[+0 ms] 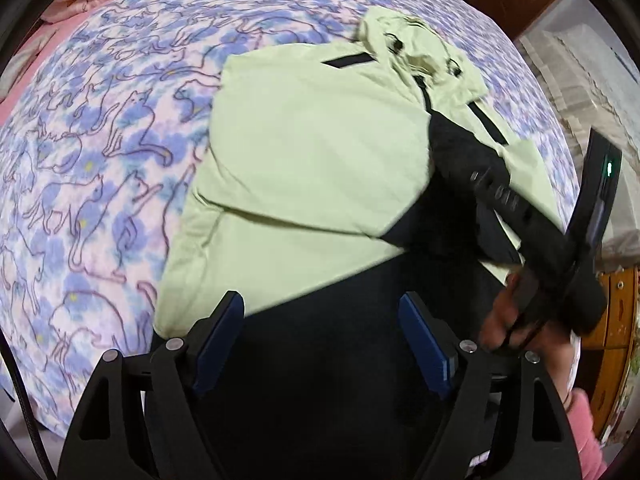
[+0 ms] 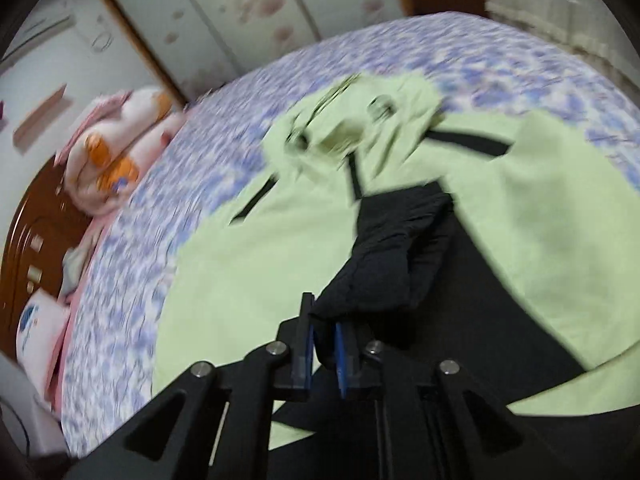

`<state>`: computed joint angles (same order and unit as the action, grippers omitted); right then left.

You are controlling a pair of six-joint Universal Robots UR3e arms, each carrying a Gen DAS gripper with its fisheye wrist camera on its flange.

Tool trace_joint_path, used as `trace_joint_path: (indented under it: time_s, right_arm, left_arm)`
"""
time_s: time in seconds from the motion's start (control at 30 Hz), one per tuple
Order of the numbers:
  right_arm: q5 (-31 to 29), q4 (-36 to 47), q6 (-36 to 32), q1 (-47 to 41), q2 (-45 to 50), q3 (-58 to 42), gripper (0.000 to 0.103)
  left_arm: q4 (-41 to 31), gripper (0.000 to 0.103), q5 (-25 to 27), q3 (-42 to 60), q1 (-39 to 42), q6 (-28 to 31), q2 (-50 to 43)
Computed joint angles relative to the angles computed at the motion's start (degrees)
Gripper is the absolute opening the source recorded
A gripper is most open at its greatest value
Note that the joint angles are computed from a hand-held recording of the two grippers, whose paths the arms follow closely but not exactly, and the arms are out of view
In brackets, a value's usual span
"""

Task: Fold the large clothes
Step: 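Lay the sleeve across the jacket front and open the right tool, then grasp the folded black cuff on the jacket with the left tool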

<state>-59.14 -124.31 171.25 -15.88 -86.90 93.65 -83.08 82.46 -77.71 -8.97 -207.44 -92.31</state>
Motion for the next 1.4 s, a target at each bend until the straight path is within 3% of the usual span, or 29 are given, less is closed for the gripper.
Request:
trace_joint_path:
  time_s: [0.17,0.37,0.5,0.6,0.67,0.73,0.83,1.03,1.07,1.13,1.2,1.27,1.4]
  right_arm:
    - [7.37,5.48,-5.61,-1.99,-1.23,1.68,0.04]
    - [12.46,15.92,-11.79,-8.35,-2.71,-3.28,0.051]
    - [14.35,20.04,-15.91,-13.48,-2.1,-5.99,0.053]
    - [13.47,24.44,-18.94,-16.86,-0.84,-8.72,0.053]
    - [12.45,27.8,-21.49,-19.25,0.11,-10.97,0.053]
    - [11.81,31.15,-24.3,-21.92,1.03,-12.93,0.053]
    - [11.29,35.38,-28.0,-25.42,2.28,-14.99,0.053]
    - [9.72,39.83,-35.2,-31.82,3.33,-16.04,0.053]
    - [9.23,39.9,-35.95,-32.79,3.44,-15.98,0.053]
    - [8.22,39.86,-36.51,-34.28,4.03,-16.12,0.053]
    - [7.84,40.74,-36.96,-35.61,4.82,-16.56,0.053]
    - [7.45,41.58,-36.84,-36.46,5.98,-17.63,0.053]
    - [7.63,44.46,-38.07,-37.02,7.78,-20.87,0.053]
  left_arm:
    - [4.37,0.079,-0.69,-2.81,2.01,-0.67,-1.11]
    - [14.2,0.079,-3.13,-4.72,0.59,-5.26,-5.67]
    - [22.2,0.079,-3.48,-2.86,-1.84,-7.17,-10.25]
    - [22.88,0.079,0.81,3.8,-4.53,-8.36,-16.55]
    - [24.37,0.079,0.91,4.97,-4.72,-9.56,-18.74]
    - [26.37,0.078,-0.53,5.25,-4.25,-12.09,-21.14]
    - [29.32,0.065,-3.14,5.17,-3.45,-15.9,-24.27]
    - [32.62,0.064,0.98,8.68,-5.07,-24.07,-30.17]
    - [31.78,0.062,2.25,10.82,-5.61,-24.48,-31.56]
    - [29.36,0.045,3.93,15.15,-6.38,-25.69,-34.18]
    - [27.47,0.022,3.15,19.43,-6.6,-27.19,-37.11]
    - [27.05,0.011,1.71,23.44,-6.88,-28.82,-39.7]
    - [20.33,0.009,6.12,36.13,-8.99,-30.42,-44.18]
